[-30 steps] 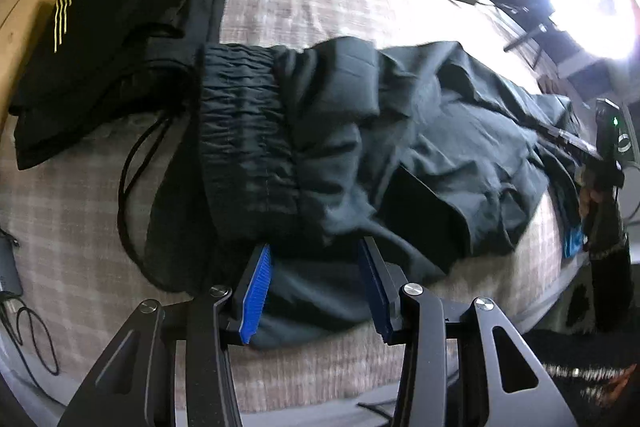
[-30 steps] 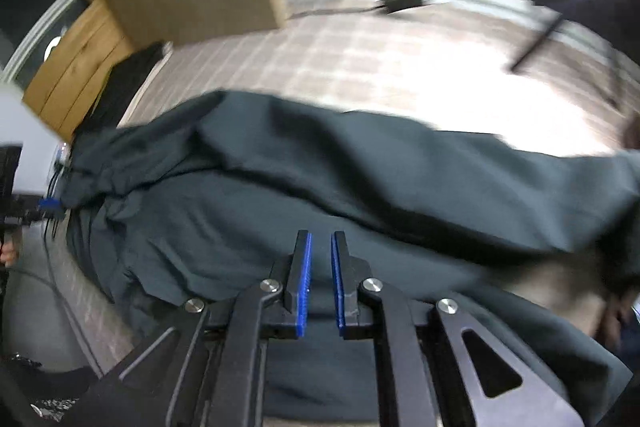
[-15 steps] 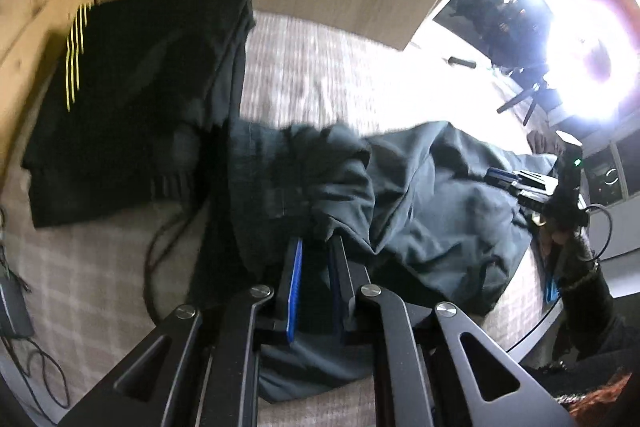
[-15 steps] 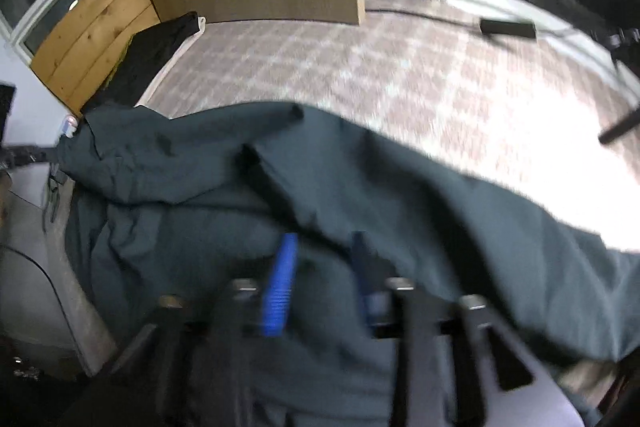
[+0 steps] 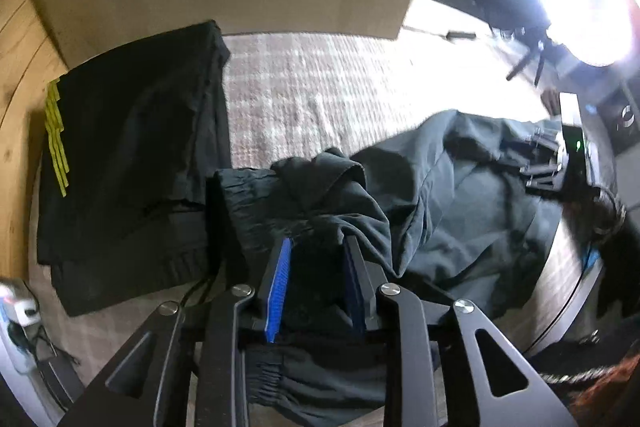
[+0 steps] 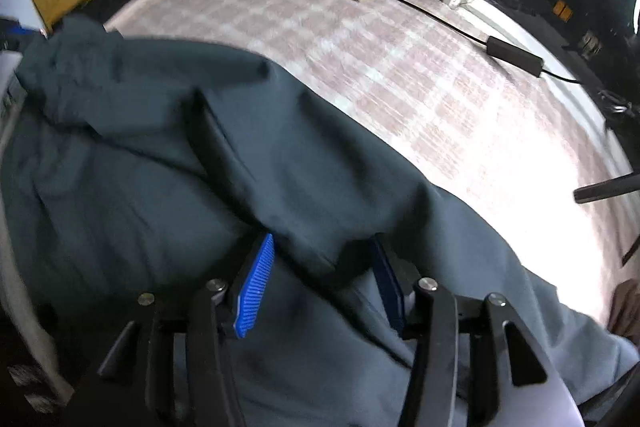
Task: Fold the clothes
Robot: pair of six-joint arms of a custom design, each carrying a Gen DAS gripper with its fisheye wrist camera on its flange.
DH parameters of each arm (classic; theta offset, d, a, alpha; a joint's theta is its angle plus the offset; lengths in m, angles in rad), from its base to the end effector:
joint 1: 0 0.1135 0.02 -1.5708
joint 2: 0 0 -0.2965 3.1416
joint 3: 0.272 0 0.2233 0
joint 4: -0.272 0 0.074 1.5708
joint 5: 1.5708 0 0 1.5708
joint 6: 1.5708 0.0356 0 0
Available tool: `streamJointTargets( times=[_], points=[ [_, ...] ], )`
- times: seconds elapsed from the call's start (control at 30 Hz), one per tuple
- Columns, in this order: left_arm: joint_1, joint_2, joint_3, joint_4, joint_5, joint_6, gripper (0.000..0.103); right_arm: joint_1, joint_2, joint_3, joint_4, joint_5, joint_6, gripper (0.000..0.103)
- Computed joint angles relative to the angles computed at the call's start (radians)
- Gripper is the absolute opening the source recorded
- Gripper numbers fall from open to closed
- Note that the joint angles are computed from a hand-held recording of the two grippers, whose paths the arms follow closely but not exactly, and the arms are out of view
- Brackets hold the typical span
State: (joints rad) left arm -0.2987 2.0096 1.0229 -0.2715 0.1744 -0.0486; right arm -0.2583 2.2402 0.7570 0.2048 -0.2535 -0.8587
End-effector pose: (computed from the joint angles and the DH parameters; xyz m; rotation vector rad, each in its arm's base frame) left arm 0.3309 -0.1084 0.1318 0.3939 2.8193 -0.3226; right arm 0.3057 -0.0715 0.0331 -0.8656 2.6212 0.0829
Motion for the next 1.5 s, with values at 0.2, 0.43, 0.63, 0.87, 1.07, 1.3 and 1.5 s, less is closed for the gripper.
streamJointTargets(
  times=[0.2,0.43,0.63,0.87,1.07,1.3,1.5],
  points=[
    [-0.009,0.021,-0.003,0.029,0.004,0.020,0.006,-0.027,0.022,0.078,-0.090,-0.051,0.008,0.018],
    [0.042,-0.169,-0.101,0.035,-0.022,-0.007,0.005,-0.121,-0.113,0.084,-0.208,-0.132,0.049,0.003],
    [0.008,-0.323,-0.229,0.017,-0.002,-0.032,0.005,-0.262,-0.286,-0.011,-0.309,-0.165,-0.019,0.003],
    [-0.129,-0.293,-0.370,0.054,0.026,-0.092,0.006,-0.454,-0.280,-0.069,-0.350,-0.116,-0.109,0.003],
    [-0.115,-0.289,-0.473,0.144,0.070,-0.174,0.018,-0.522,-0.234,-0.088,-0.323,-0.104,-0.139,0.003],
    [-0.009,-0.211,-0.479,0.253,0.128,-0.228,0.045,-0.516,-0.247,-0.095,-0.315,-0.107,-0.157,0.003],
    [-0.009,-0.103,-0.440,0.292,0.160,-0.232,0.000,-0.507,-0.237,-0.109,-0.283,-0.096,-0.155,0.003]
  ],
)
